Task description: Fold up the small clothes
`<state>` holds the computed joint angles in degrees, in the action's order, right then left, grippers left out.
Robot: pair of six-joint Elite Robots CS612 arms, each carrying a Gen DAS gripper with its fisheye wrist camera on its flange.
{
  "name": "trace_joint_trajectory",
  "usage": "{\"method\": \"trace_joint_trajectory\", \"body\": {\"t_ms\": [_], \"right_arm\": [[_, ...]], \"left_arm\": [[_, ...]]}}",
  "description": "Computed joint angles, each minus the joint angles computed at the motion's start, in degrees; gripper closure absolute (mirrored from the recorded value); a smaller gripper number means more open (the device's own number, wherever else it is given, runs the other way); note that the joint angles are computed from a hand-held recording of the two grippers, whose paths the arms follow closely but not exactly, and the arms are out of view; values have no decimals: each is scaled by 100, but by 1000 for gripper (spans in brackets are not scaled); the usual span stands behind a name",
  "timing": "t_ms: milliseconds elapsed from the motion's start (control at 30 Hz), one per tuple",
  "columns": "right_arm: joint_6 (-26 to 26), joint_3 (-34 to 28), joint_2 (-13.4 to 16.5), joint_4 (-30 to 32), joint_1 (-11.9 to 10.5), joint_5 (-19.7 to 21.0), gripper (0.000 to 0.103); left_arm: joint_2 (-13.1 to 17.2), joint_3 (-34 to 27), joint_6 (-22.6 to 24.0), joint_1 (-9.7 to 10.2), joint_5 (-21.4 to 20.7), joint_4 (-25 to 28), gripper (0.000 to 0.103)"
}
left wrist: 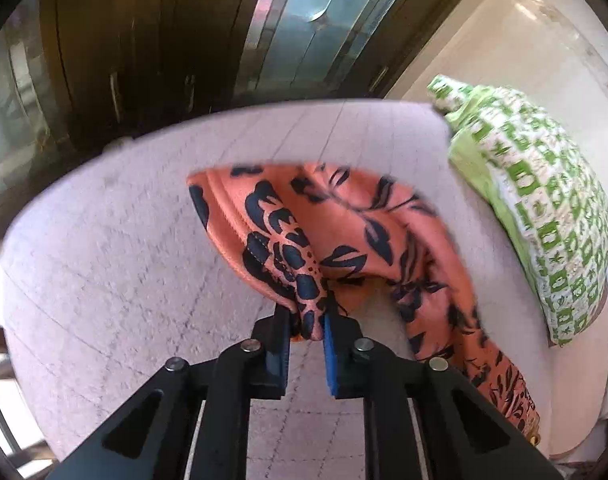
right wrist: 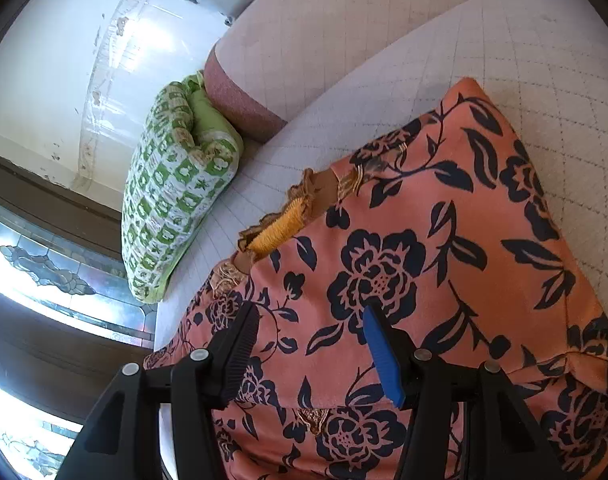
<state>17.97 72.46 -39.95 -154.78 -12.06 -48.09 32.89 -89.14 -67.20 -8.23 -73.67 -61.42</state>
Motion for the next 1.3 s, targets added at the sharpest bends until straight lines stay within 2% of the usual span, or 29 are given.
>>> {"method": "trace_joint_trajectory", "body": {"t_ms": [100, 167, 267, 367, 500, 633, 800, 833, 900, 933, 967, 1000, 1033, 1067, 1133, 1200, 1300], "right_arm": [[29, 54, -37, -121, -17, -5, 46], [95, 93, -62, -250, -40, -13, 46], [278, 136, -81, -425, -92, 51, 46], [458, 164, -86, -576, -152, 164, 46], [611, 212, -110, -786, -215, 198, 46], [864, 263, -125, -1068, -314, 263, 46], [1133, 330, -159, -1311, -468, 301, 45], [1192, 338, -161, -1360, -503, 304, 46], [1359, 349, -160, -1476, -571, 270, 45], [1446, 343, -153, -1521, -599, 260, 45], [1596, 345, -145, -1592, -645, 256, 45], [1675, 346, -148, -1612, -672, 237, 38], [1828, 357, -148, -1696, -704, 178, 35], [1974, 361, -133, -1820, -734, 189, 28], [2222, 321, -71, -2021, -793, 365, 24], [2264, 271, -38, -1974, -809, 502, 24], [1791, 145, -33, -1254, -772, 535, 24]], "left_arm": [[-204, 85, 595, -138, 322, -133, 89], [-439, 205, 1186, -284, 606, -260, 89], [-765, 412, 1936, -455, 787, -574, 90], [-1149, 675, 2890, -733, 1038, -921, 90], [-1575, 1123, 3978, -1069, 1028, -1379, 90], [-1928, 1701, 4840, -1404, 618, -1772, 90], [-2182, 2415, 5700, -1816, -420, -2008, 89], [-2236, 2604, 5951, -1898, -756, -2012, 87], [-2319, 2840, 6270, -1998, -1231, -1914, 73], [-2367, 2975, 6390, -2037, -1389, -1915, 65], [-2369, 3027, 6485, -2081, -1491, -2090, 64], [-2359, 3046, 6528, -2089, -1524, -2305, 61], [-2325, 2981, 6522, -2091, -1542, -2460, 51], [-2259, 2887, 6427, -2063, -1568, -2785, 36], [-2149, 2725, 6221, -2002, -1493, -3105, 24], [-2059, 2580, 6049, -1931, -1165, -3099, 24], [-1901, 2426, 5763, -1812, -527, -2708, 24]]}}
